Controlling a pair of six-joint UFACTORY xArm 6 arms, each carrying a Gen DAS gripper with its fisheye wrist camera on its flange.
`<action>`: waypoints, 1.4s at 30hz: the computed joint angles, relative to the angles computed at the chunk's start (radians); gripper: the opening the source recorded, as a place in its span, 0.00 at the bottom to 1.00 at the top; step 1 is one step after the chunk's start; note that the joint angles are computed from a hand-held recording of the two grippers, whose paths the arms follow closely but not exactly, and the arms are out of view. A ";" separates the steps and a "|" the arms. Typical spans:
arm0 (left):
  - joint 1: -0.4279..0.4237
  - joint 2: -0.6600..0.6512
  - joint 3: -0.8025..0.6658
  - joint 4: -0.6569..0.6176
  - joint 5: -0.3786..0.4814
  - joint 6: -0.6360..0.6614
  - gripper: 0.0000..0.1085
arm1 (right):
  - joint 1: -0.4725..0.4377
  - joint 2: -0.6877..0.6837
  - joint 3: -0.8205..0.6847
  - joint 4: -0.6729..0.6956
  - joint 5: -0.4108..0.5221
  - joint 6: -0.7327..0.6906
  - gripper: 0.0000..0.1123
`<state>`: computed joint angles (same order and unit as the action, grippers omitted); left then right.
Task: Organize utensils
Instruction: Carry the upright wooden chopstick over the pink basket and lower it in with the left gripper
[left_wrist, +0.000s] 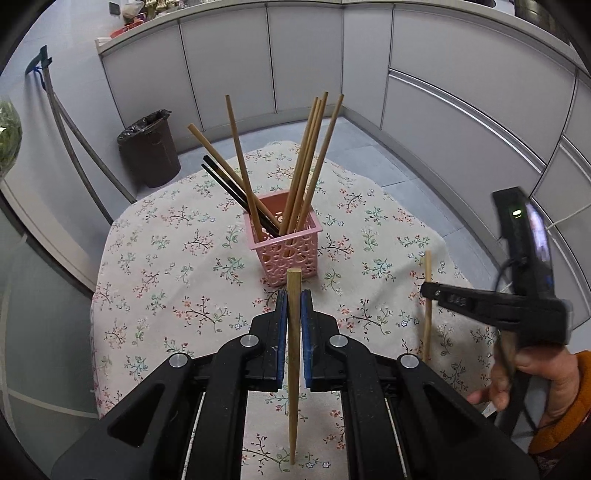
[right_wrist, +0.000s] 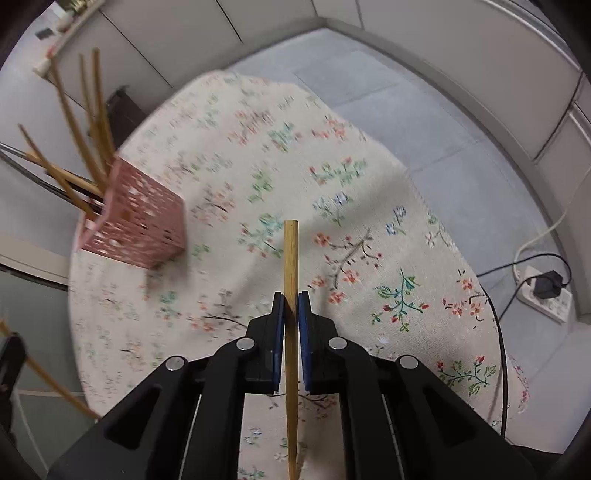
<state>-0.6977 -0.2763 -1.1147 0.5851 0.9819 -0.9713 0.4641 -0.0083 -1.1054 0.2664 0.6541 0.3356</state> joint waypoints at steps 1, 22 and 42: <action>0.001 -0.007 0.005 0.002 0.001 -0.003 0.06 | -0.001 -0.022 0.021 0.024 -0.025 -0.021 0.07; 0.023 -0.188 0.004 0.130 0.031 -0.158 0.06 | -0.015 -0.250 -0.041 0.239 -0.130 -0.381 0.07; 0.173 0.016 -0.256 0.143 -0.160 -0.080 0.06 | -0.038 0.017 -0.483 0.365 -0.146 -0.481 0.07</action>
<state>-0.5250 -0.2605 -1.3708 0.7277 0.8222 -1.0518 0.4259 0.0082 -1.5880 0.6311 0.5079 -0.1456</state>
